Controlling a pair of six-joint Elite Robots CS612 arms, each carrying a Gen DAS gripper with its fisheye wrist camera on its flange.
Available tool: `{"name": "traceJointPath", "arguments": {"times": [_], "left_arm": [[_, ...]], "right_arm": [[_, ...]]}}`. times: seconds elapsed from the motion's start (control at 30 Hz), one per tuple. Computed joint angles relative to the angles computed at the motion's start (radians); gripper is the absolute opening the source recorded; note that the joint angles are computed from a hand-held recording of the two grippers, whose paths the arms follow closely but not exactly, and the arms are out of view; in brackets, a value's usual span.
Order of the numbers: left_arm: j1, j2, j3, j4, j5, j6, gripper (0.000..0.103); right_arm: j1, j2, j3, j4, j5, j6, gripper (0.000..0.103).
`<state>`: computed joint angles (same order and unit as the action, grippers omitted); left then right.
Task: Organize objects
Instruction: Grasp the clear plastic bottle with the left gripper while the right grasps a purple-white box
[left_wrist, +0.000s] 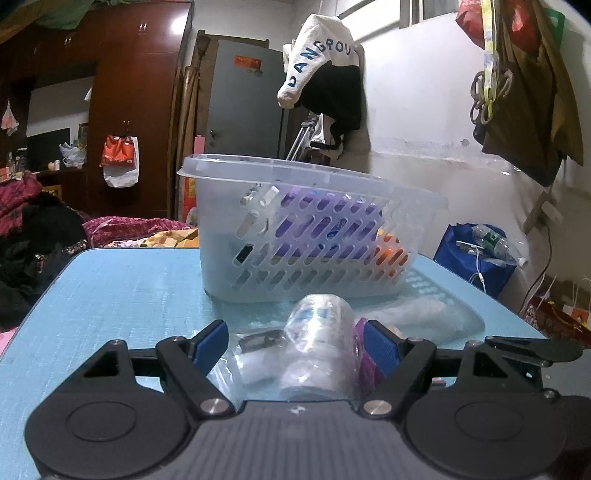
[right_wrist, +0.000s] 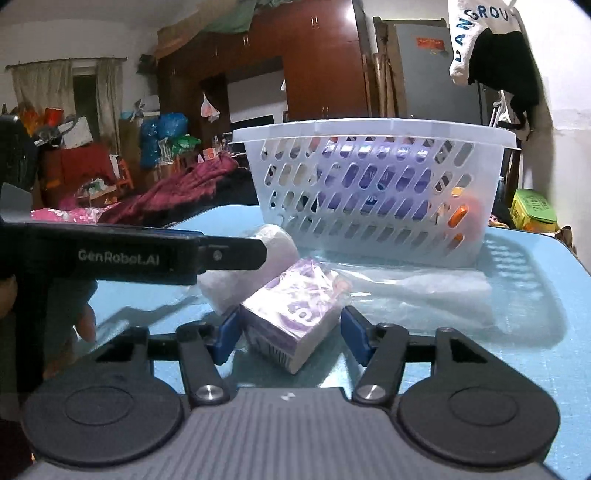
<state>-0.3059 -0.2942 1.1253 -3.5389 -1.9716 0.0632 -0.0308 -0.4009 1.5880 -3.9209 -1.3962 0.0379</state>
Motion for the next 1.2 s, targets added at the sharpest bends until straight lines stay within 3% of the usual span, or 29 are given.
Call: {"name": "traceJointPath", "arguments": {"times": [0.23, 0.43, 0.5, 0.53, 0.57, 0.67, 1.03, 1.2], "left_arm": [[-0.001, -0.001, 0.005, 0.001, -0.013, 0.031, 0.070], [-0.010, -0.009, 0.028, -0.015, -0.002, 0.105, 0.067], [-0.012, -0.011, 0.034, -0.012, -0.008, 0.120, 0.061], [-0.011, -0.012, 0.038, -0.011, -0.018, 0.123, 0.051], [-0.011, -0.013, 0.041, -0.012, -0.026, 0.126, 0.048], [-0.018, -0.011, 0.057, -0.063, 0.003, 0.146, 0.047], [0.015, -0.006, 0.046, -0.284, -0.065, -0.024, 0.047], [0.018, -0.031, -0.008, -0.251, -0.082, -0.066, 0.047]], "right_arm": [[-0.012, -0.002, 0.022, -0.037, -0.002, 0.007, 0.059], [-0.025, -0.001, 0.041, -0.095, -0.004, -0.003, 0.059], [-0.029, 0.001, 0.043, -0.112, -0.009, -0.004, 0.059], [-0.030, 0.000, 0.044, -0.113, -0.015, -0.004, 0.059], [-0.033, 0.000, 0.045, -0.119, -0.017, -0.001, 0.059], [-0.041, 0.000, 0.050, -0.145, -0.011, 0.005, 0.059], [-0.074, -0.018, 0.064, -0.244, 0.003, 0.011, 0.058], [-0.085, -0.057, 0.052, -0.223, 0.014, -0.023, 0.058]]}}
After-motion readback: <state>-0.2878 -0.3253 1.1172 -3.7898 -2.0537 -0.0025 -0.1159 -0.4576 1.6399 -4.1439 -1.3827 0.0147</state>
